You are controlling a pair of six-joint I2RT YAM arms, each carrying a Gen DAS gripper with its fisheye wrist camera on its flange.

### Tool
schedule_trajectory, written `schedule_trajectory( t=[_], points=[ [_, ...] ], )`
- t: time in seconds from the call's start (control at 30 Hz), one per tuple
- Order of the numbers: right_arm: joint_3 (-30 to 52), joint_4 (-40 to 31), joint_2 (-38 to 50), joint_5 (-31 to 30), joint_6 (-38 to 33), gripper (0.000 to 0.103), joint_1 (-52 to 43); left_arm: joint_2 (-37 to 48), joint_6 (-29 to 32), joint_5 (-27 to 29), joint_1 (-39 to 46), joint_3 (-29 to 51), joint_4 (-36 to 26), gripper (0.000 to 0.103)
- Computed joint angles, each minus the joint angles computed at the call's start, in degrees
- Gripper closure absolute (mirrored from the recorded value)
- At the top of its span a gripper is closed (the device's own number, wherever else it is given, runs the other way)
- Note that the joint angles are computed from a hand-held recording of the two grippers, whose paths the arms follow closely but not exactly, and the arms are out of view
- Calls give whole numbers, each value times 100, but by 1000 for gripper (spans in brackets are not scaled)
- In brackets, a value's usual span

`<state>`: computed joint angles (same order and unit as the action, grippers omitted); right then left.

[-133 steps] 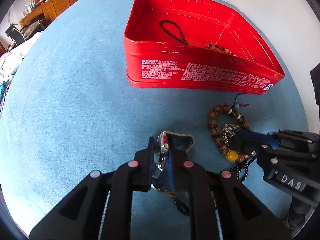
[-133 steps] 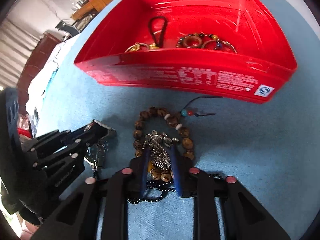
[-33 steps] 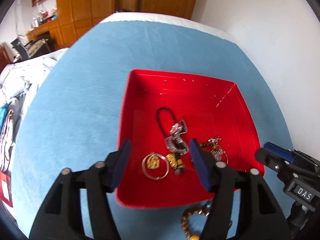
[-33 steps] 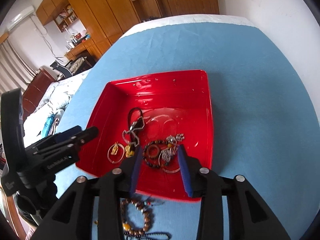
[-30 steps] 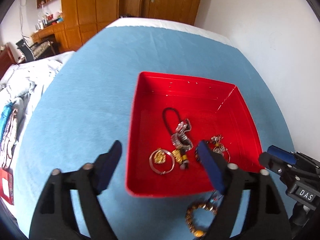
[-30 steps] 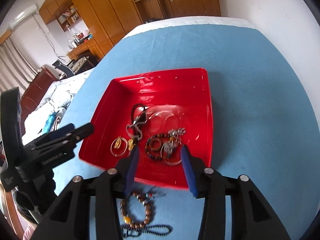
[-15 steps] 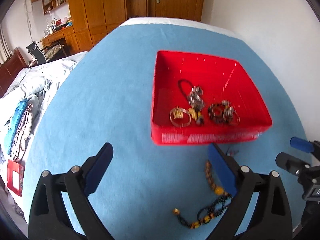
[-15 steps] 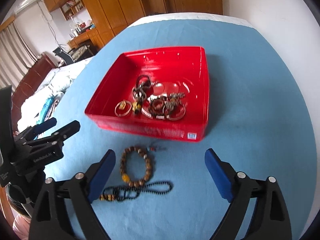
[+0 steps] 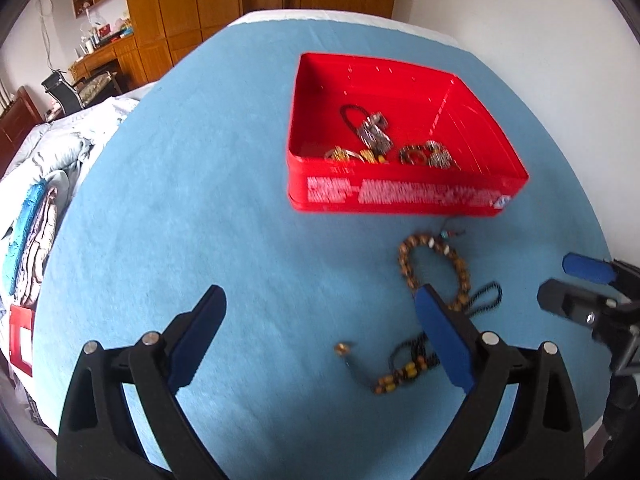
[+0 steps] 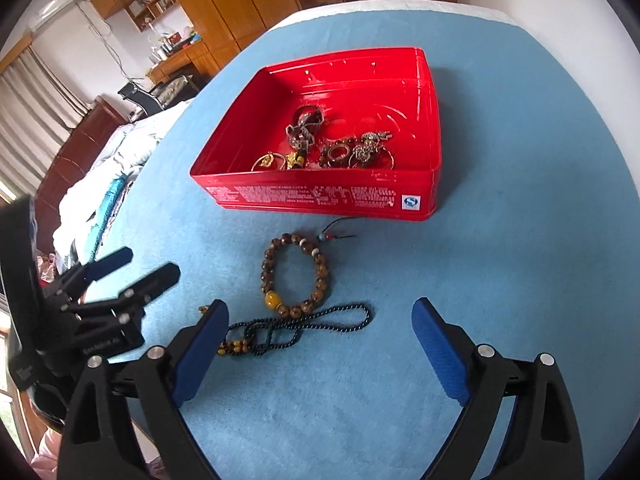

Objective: Organize jewelry
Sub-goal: 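Move both grippers back to the black bead necklace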

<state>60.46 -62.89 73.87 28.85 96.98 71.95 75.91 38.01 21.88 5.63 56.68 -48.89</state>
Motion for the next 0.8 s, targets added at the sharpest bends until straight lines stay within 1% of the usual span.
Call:
schedule_trajectory(
  t=[0.27, 0.5, 0.8],
  points=[
    [88, -16, 38, 19, 232, 11, 271, -284, 287, -77, -87, -475, -229, 9],
    [105, -96, -1, -6, 453, 11, 424, -556, 339, -202, -366, -919, -333, 9],
    [10, -115, -67, -56, 657, 12, 532, -598, 235, -513, -729, -1284, -153, 10]
  ],
)
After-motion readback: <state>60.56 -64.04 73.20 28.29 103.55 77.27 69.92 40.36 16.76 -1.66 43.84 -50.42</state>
